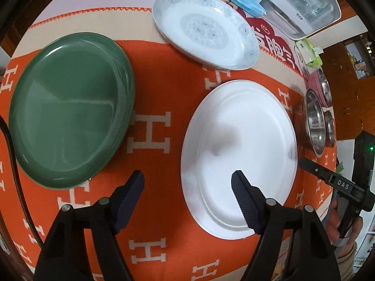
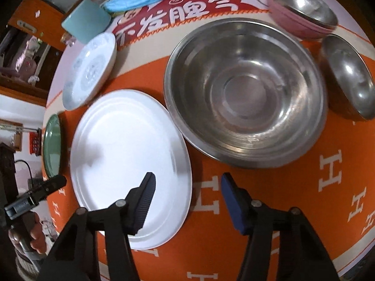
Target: Organize plates and bowls
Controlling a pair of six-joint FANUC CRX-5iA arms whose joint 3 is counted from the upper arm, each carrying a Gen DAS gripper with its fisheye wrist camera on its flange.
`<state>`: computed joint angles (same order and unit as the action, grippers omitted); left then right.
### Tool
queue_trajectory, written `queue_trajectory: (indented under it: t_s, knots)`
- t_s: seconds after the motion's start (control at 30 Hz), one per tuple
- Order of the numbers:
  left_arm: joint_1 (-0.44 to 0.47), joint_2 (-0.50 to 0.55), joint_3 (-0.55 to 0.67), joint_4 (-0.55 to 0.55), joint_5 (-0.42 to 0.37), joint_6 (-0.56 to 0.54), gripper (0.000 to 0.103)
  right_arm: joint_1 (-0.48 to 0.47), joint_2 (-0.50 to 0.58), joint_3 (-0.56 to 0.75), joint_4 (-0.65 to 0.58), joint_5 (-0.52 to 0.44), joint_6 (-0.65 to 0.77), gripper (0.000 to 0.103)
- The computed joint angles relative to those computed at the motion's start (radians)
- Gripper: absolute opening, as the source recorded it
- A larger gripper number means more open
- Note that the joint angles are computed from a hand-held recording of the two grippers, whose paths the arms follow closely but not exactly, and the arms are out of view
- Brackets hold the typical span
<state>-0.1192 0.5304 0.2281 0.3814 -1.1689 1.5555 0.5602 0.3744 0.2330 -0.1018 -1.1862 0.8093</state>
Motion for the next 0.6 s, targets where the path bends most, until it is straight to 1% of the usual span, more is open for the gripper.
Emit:
queue_trajectory:
  t_s: [0.07,0.13,0.23,0.3,0.37,0.4,0.43,0.47,0.57,0.6]
  knots:
    - [-0.003,0.019,0.028,-0.009,-0.024,-0.004,0.073,0.001,0.013,0.011,0.003,-0.015,0.007,0.055]
    - [-0.003,0.027,0.039,-0.014,-0.045,-0.012,0.065,-0.004,0.023,0.022,-0.011,-0.023,0.02,0.051]
    - [-0.004,0.046,0.06,-0.01,-0.075,-0.021,0.058,-0.009,0.037,0.034,-0.028,-0.032,0.043,0.042]
    - [-0.007,0.055,0.076,-0.02,-0.089,-0.023,0.056,-0.012,0.042,0.039,-0.037,-0.038,0.056,0.036]
    - [-0.011,0.061,0.09,-0.031,-0.099,-0.026,0.053,-0.017,0.049,0.045,-0.044,-0.043,0.067,0.032]
    - [-0.013,0.068,0.101,-0.035,-0.107,-0.025,0.049,-0.018,0.054,0.048,-0.047,-0.047,0.071,0.03]
    - [-0.014,0.075,0.11,-0.033,-0.117,-0.028,0.044,-0.02,0.057,0.052,-0.052,-0.049,0.075,0.03]
    - [-0.014,0.081,0.115,-0.032,-0.123,-0.031,0.042,-0.02,0.055,0.05,-0.051,-0.044,0.076,0.029]
    - [-0.018,0.101,0.141,-0.042,-0.147,-0.03,0.034,-0.027,0.052,0.048,-0.073,-0.037,0.091,0.02]
    - [-0.018,0.107,0.145,-0.042,-0.152,-0.03,0.027,-0.028,0.052,0.049,-0.079,-0.035,0.095,0.019]
